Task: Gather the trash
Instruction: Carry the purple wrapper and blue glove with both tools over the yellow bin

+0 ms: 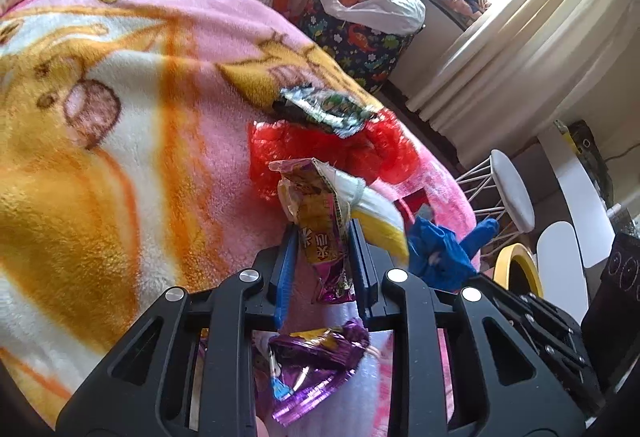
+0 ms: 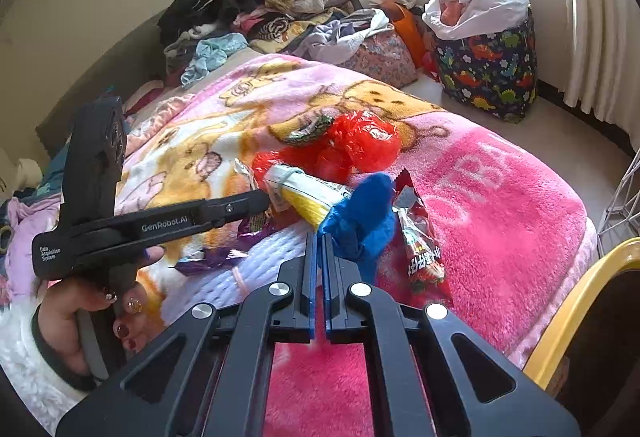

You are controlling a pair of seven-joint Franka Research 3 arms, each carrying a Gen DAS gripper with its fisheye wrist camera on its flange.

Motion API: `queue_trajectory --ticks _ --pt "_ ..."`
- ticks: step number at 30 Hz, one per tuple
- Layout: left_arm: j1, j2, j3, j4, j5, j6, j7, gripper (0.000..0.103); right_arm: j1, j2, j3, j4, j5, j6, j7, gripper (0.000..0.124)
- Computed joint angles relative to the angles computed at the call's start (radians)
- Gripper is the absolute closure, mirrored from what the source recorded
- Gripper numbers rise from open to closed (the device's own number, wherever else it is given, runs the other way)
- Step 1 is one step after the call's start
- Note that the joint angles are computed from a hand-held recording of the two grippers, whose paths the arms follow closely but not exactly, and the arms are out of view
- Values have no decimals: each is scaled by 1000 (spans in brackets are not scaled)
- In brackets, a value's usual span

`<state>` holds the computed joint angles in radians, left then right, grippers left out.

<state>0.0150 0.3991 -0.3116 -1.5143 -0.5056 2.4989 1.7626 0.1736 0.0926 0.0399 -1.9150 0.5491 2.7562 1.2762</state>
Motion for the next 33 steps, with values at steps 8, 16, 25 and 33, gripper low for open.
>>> queue_trajectory --ticks 8,16,25,33 --pt "2 -32 -9 -10 -28 31 30 84 5 -50 -1 -34 31 11 -18 121" --pt "-4 -69 -12 -34 -67 51 73 84 15 -101 -9 -69 39 31 -30 121" --pt "-19 -103 -6 -55 -104 62 114 84 26 -149 -18 -107 49 63 -36 121" --pt "-40 -129 0 -75 -124 66 146 84 31 -198 -29 -152 52 89 -31 121"
